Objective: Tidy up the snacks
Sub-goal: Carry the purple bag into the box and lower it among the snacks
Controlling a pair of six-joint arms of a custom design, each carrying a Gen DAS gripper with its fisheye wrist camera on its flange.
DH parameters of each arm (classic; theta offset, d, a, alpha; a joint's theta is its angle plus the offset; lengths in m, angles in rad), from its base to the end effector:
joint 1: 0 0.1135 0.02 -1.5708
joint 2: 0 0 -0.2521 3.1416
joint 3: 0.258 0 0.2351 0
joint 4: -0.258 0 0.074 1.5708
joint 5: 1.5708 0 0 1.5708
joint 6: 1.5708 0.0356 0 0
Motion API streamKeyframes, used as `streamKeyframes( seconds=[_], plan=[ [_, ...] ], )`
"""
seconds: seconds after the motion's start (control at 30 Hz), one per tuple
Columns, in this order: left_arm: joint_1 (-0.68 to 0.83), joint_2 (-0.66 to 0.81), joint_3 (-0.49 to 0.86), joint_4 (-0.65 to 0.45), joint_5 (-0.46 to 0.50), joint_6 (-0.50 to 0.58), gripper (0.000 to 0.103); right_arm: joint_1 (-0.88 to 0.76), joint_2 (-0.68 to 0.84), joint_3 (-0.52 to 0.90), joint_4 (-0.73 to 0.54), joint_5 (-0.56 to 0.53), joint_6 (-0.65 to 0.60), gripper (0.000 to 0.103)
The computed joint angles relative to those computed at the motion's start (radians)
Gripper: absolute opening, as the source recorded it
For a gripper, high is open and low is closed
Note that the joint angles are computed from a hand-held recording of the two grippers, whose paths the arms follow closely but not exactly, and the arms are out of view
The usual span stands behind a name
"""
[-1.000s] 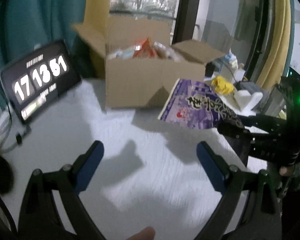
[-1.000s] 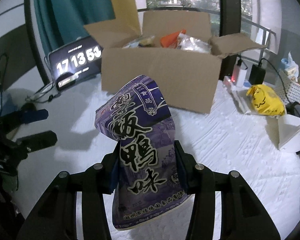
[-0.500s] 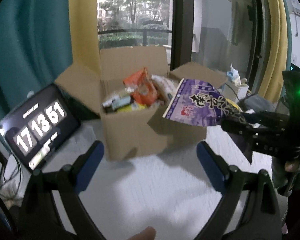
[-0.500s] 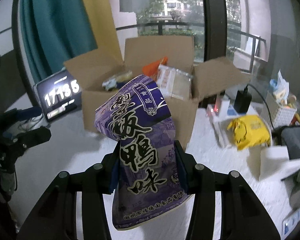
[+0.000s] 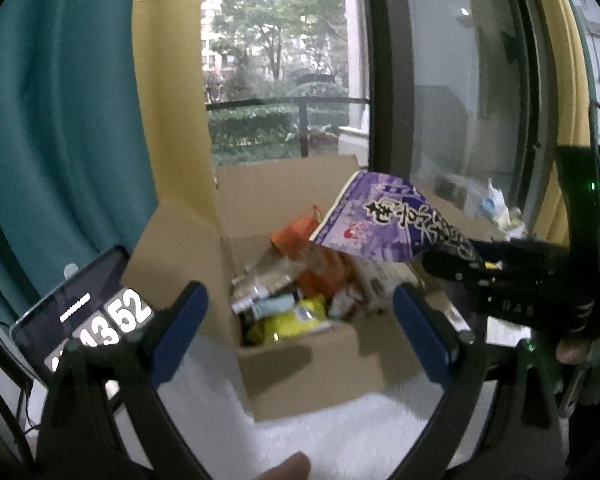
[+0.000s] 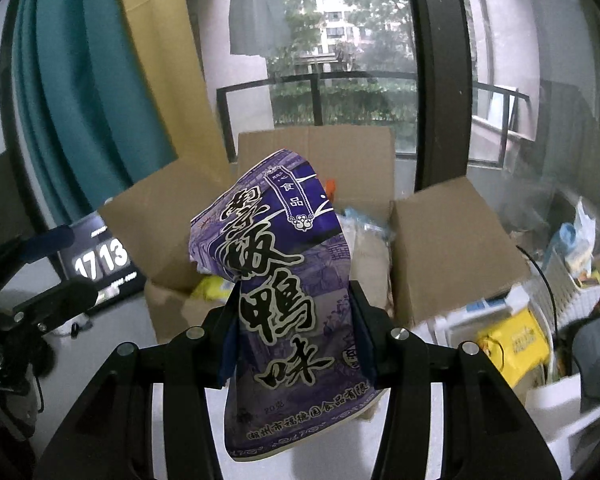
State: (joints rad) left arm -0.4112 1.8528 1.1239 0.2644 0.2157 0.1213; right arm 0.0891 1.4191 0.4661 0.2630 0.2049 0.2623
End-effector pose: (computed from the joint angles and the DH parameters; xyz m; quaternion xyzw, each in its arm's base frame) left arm 0.3608 -0.1656 0.2003 0.2771 0.8012 -0.1661 0.5036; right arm 0.2461 0.0147 0.1429 0.1213 0.8927 -0.0170 0.4337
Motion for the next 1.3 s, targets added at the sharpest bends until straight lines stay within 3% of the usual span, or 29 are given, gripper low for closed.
streamKeyframes(
  seconds=[0.23,0.53,0.77,1.03,1.3],
  plan=[
    [0.05,0.155,0.24,-0.074,0.076,-0.101,0.095,-0.016,0.174,0.153,0.024,0.022,0.0,0.05],
    [0.062,0.314,0.451,-0.069,0.042,-0.129,0.095,-0.021,0.32,0.298,0.024,0.073,0.022,0.051],
    [0.077,0.443,0.607,-0.144,0.009,-0.118,0.095,-0.02,0.488,0.426,0.023,0.079,0.06,0.051],
    [0.082,0.515,0.699,-0.222,-0.003,-0.117,0.095,-0.017,0.675,0.595,-0.043,0.087,0.105,0.052],
    [0.084,0.527,0.712,-0.234,-0.008,-0.117,0.095,-0.024,0.729,0.661,-0.1,0.074,0.131,0.07]
  ],
)
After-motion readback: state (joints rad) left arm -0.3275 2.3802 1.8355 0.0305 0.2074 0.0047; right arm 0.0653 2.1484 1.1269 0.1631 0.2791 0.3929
